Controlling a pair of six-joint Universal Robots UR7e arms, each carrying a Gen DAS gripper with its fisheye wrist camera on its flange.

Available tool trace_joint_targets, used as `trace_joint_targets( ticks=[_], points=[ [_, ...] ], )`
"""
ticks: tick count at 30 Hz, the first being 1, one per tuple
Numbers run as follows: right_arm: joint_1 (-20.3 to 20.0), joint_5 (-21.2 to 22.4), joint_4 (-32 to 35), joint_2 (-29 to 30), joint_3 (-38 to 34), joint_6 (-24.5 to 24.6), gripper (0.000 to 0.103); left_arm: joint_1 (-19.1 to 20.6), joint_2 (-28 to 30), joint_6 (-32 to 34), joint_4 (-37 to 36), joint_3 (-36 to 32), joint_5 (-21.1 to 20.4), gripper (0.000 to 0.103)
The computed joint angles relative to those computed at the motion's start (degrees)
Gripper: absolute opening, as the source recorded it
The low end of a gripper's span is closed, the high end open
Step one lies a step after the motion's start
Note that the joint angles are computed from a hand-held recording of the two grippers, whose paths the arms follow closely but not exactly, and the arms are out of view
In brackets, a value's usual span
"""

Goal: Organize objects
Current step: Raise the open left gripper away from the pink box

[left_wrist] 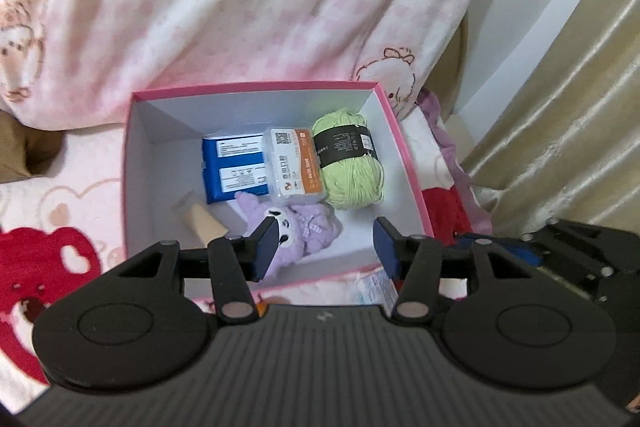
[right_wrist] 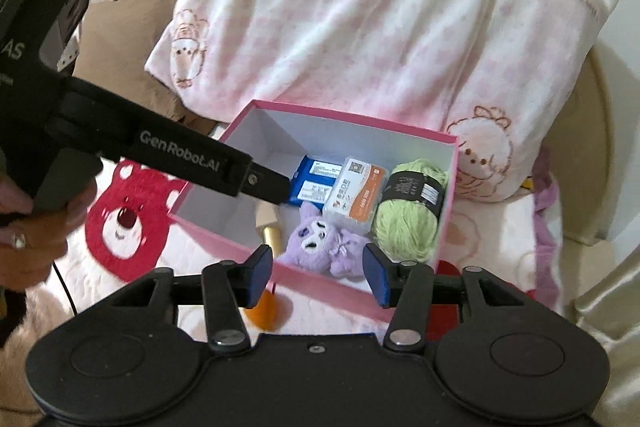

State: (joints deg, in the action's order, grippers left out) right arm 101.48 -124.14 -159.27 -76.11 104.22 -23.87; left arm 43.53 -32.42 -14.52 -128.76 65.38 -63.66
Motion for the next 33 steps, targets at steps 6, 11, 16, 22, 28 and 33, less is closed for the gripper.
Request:
trace_joint_targets(
  ticks=[6,11,16,22,28,33],
  points=[
    [2.91,-2.13,4.83,-5.05,1.91,-1.17,0.067,-2.68,-3.71,-2.34,1.69,3.27,2.18,0.055],
    [3.84,-2.04,7.84,-8.92,3.68,-1.34,0.072,-4.73,-6.17,-5.25,2.31,7.17,5.62,0.057],
    [3.82,-0.89,9.35,-12.87,6.51,-2.69,0.074,-6.26,-8.34,-8.37,2.67,11.52,6.37,0.061],
    [1.72,2.55,7.69,-17.43,11.70,-5.10,0.077,-7.35,-9.27,-10.52,1.25,16.40,4.36,0.063],
    [-2.40,8.64,-0.57,-19.23,18.13,-10.64,0.080,-7.68,-8.28,-10.68,-2.25,20.34,3.13,0.066],
    [-7.27,13.68,-13.61,-17.04,23.65,-16.67,0.088,-7.46,-6.28,-9.85,-7.74,23.36,3.93,0.066]
  ],
)
